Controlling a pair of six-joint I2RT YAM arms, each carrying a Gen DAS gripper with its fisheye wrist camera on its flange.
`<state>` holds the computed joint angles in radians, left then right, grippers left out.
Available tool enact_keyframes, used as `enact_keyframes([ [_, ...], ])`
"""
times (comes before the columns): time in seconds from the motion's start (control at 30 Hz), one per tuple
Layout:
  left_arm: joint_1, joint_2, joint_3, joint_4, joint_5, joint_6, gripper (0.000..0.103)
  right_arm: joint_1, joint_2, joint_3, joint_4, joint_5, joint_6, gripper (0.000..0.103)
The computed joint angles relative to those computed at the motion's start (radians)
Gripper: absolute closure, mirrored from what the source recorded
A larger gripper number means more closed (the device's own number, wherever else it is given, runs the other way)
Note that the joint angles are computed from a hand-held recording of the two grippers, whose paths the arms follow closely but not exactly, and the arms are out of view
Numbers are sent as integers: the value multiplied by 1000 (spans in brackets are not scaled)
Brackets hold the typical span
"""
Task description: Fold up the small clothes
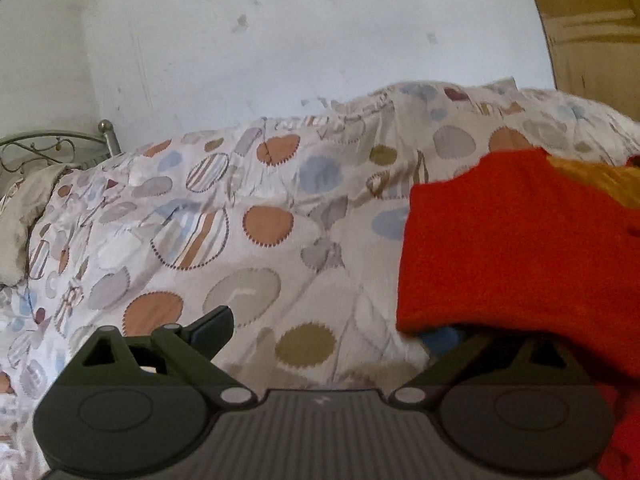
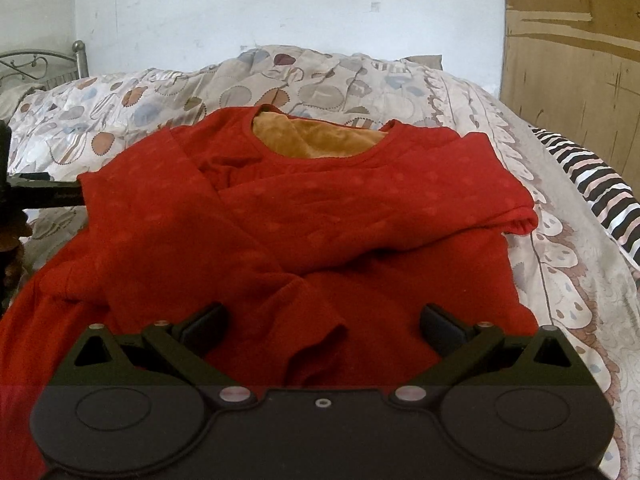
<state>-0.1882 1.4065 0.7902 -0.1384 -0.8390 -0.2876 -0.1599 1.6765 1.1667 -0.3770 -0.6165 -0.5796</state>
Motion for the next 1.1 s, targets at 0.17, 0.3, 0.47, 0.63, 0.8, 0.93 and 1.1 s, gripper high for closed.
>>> enact_keyframes([
  [0.17,-77,-134,-38,-208,-58,-109,1,-5,5,9,-14,-12,0,0],
  [0.3,-162,-348,-89,-386,2,-250,0,-78,16,69,-117,-140,10,0],
  [0.47,-385,-559,-115,-599,4,-457,0,-232,-25,72,-190,-196,-10,0],
  [0.63,-597,-518,-71,-759,-31,-649,0,-377,-22,98,-304,-154,-136,1],
  [0.8,-724,-465,-47,-888,23,-848,0,-513,9,164,-535,-214,-325,8],
  [0.93,-776,-460,-31,-975,147,-965,1,-598,-15,151,-639,-224,-468,15],
  [1.1,-820,-634,-109,-957,251,-1117,19,-688,9,192,-798,-234,-627,37],
])
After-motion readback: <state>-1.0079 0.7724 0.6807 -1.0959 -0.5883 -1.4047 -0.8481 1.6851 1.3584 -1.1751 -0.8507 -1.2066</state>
